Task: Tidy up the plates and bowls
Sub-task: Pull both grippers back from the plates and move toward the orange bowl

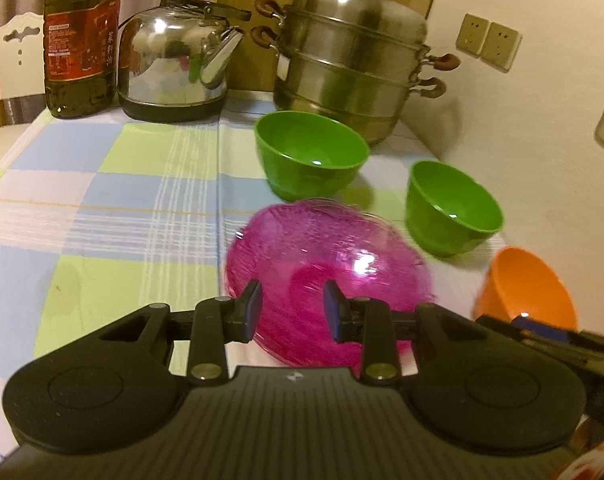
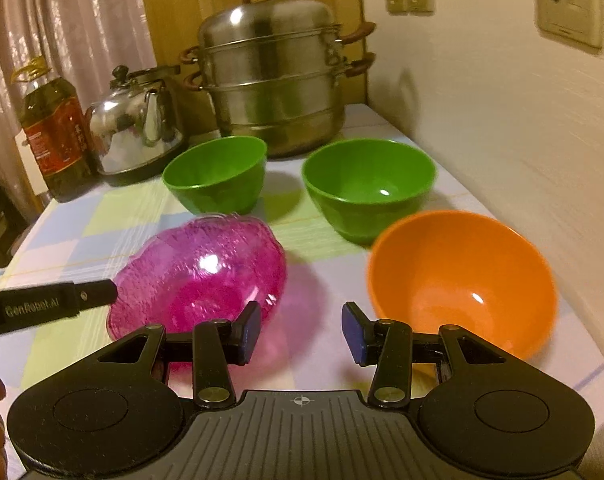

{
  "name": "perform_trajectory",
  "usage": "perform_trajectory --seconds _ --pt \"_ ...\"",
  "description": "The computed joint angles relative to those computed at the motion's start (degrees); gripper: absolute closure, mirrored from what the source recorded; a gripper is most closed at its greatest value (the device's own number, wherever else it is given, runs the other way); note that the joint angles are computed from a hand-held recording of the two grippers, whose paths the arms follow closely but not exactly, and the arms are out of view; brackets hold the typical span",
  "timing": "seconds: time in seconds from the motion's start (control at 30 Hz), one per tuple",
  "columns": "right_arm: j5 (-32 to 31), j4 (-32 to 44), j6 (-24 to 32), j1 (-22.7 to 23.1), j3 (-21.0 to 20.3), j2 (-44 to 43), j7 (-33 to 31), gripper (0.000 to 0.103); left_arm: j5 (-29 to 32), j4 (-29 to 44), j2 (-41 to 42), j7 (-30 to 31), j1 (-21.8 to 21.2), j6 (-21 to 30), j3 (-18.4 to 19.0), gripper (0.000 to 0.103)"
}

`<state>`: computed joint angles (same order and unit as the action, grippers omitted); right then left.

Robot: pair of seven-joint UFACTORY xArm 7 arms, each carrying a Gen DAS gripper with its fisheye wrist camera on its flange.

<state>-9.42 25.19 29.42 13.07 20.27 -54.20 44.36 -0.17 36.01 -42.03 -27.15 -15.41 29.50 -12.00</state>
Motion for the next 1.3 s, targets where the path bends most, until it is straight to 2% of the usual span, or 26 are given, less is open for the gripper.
perform_trajectory --seconds 0.4,0.7,0.87,1.3 --pt "2.99 -3.66 15.87 2.6 -2.61 -17.94 0.07 0.058 -1.48 0.04 -6.51 -6.57 -3.87 7.62 -4.83 0.074" --pt "4.39 -3.7 24.66 -0.22 -6.1 -28.45 -3.55 0.058 -1.45 4.63 -4.31 -10.53 -6.35 9.41 -7.73 0.074" --pt "4.89 -3.59 27.58 -3.48 -9.07 -31.98 -6.42 0.058 -1.49 7.17 -1.55 -11.64 -7.76 9.25 -8.58 0.073" --pt "6.9 -4.39 27.42 -10.83 -15.16 -33.54 -12.92 0.058 -0.47 11.06 5.9 -16.05 -9.51 7.43 -10.32 0.073"
